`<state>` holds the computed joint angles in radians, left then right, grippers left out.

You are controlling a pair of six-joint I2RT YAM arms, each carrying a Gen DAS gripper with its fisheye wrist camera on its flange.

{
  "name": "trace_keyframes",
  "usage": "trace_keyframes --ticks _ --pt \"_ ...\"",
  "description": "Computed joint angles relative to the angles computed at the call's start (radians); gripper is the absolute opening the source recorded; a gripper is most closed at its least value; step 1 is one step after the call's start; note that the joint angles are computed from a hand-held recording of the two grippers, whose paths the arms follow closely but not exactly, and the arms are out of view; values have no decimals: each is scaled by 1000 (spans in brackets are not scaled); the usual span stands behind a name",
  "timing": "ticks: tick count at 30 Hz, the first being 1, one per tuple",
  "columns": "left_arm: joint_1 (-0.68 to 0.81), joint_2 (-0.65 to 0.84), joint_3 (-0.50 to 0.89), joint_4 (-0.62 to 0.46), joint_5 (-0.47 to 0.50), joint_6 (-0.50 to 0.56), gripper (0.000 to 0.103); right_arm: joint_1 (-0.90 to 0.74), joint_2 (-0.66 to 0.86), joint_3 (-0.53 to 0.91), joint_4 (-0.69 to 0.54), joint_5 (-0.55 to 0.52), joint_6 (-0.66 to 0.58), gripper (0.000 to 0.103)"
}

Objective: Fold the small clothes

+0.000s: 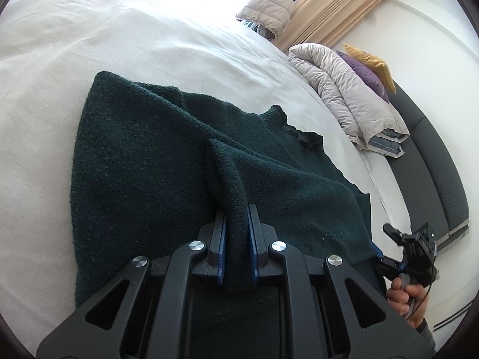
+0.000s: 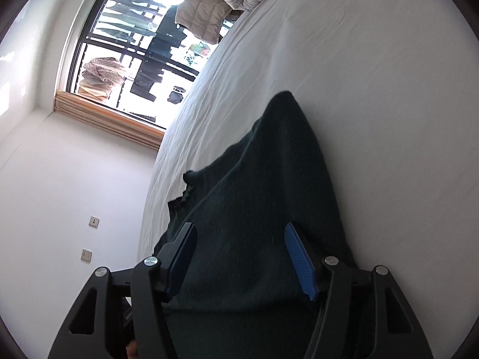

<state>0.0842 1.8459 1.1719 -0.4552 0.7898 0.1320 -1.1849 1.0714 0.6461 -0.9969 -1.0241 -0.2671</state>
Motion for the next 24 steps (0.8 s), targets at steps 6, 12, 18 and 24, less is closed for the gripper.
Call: trace_keyframes --ticks 6,12,18,24 --pt "22 -85 -10 -81 -88 39 14 -200 6 80 -381 23 -336 66" --pt "-8 -310 -108 -18 -208 10 14 46 -96 112 -184 -87 20 69" --pt "-137 -262 -137 -15 -321 62 14 265 -89 -68 173 30 354 62" --pt "-66 -369 -223 -67 -276 169 14 -17 -77 -38 -319 21 -291 61"
